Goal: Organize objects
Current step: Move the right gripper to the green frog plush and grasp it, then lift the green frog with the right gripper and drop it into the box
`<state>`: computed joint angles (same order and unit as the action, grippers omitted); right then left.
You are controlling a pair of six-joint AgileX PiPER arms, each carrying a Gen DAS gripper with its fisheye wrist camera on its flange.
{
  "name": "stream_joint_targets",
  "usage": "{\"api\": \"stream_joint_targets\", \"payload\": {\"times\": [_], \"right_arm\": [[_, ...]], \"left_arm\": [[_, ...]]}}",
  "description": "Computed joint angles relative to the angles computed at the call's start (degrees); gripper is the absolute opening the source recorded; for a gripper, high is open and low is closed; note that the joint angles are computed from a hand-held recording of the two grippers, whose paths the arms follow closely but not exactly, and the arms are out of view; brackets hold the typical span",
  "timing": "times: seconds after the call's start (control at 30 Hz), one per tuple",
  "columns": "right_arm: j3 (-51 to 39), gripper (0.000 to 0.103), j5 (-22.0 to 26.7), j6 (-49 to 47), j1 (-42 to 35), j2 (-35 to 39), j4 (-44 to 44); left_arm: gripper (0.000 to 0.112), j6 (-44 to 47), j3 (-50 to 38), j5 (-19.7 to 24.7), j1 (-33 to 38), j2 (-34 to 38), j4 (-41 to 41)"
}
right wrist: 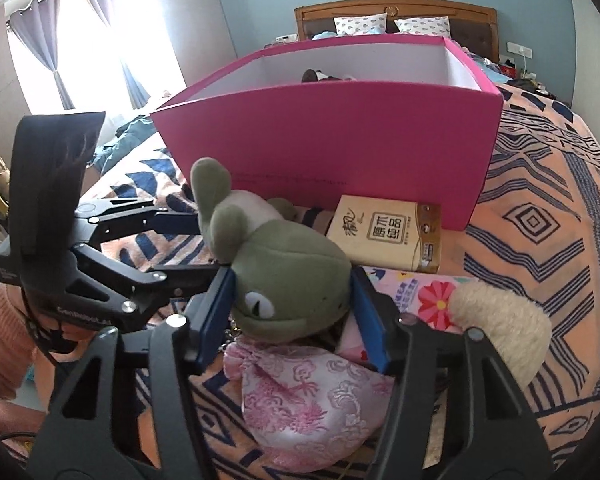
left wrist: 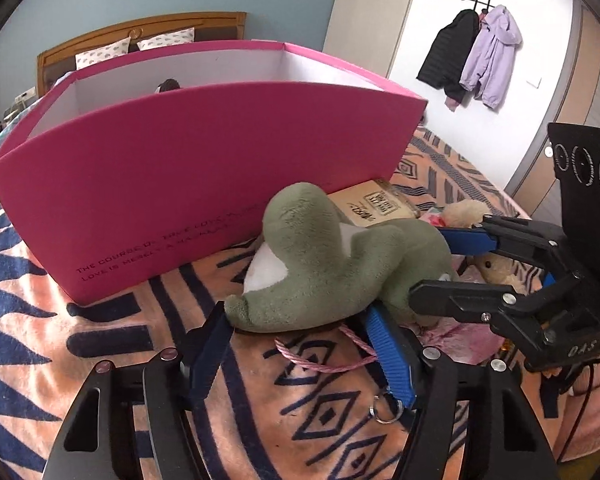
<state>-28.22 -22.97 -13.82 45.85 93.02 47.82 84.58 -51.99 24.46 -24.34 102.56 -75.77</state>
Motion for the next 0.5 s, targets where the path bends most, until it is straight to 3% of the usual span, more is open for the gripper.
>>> {"api": "stream_joint_targets", "payload": {"times": [0.17, 0.5], "right_arm": [[0.45, 0.059, 1.17, -2.46, -0.24, -3.07, 0.39], [-0.47, 0.059, 3.29, -17.08, 3.09, -8.94, 12.23]], "left_arm": [[0.069, 3.17, 2.99, -0.71, -0.51, -3.47, -4.01], [0.069, 5.21, 9.35, -0.79, 0.59, -11.97, -8.48]]}}
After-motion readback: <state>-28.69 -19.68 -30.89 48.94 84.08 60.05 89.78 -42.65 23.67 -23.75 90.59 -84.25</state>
